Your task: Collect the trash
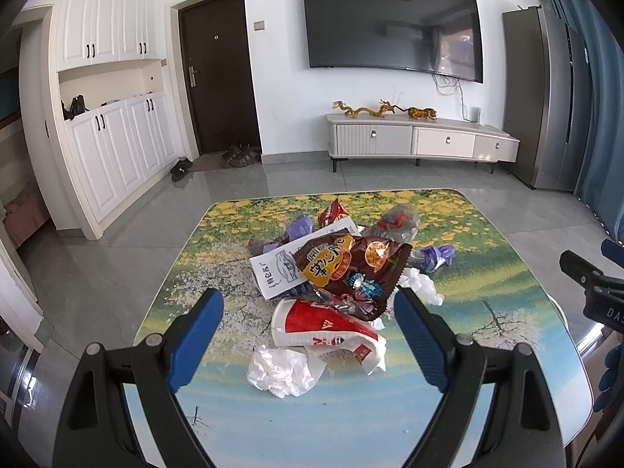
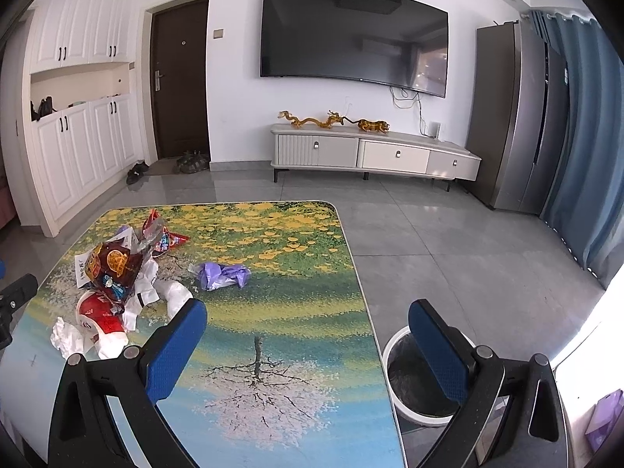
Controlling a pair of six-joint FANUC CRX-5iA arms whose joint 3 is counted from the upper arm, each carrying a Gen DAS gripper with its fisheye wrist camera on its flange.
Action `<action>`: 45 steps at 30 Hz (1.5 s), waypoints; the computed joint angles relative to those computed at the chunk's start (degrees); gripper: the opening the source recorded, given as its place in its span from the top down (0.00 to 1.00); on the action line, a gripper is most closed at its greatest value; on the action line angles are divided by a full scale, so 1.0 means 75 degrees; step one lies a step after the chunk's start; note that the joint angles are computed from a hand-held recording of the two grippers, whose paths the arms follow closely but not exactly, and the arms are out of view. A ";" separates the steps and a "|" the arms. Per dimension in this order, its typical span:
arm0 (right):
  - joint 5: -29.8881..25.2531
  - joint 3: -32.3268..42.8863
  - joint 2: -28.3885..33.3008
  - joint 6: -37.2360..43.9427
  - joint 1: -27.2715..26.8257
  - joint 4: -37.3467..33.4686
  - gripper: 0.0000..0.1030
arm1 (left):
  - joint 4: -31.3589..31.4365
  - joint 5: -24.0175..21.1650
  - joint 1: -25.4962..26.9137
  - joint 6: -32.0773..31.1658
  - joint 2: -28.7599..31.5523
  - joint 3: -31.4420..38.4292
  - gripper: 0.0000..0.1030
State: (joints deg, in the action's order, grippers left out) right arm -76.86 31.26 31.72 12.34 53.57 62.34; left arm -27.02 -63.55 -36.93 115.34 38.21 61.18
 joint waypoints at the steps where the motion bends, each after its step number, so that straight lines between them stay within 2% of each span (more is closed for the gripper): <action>1: 0.0017 -0.0050 -0.0029 -0.0030 -0.0003 0.0009 0.00 | 0.0013 -0.0004 0.0003 -0.0007 0.0005 0.0002 0.14; 28: -0.0047 -0.0148 -0.0079 -0.0028 0.0025 -0.0110 0.00 | -0.0072 0.0095 -0.0047 -0.0073 -0.0018 -0.0036 0.14; 35: -0.0058 -0.0123 -0.0070 0.0010 0.0030 -0.0142 0.00 | 0.0259 0.0097 0.0058 -0.0155 -0.0006 -0.0049 0.13; 45: -0.0058 -0.0067 -0.0051 0.0146 0.0037 -0.0268 0.00 | 0.0494 -0.1183 0.0152 -0.0284 0.0703 0.1283 0.14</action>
State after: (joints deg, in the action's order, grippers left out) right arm -77.29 30.76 31.34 13.43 53.85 60.32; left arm -23.31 -72.42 -35.79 113.21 43.49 70.80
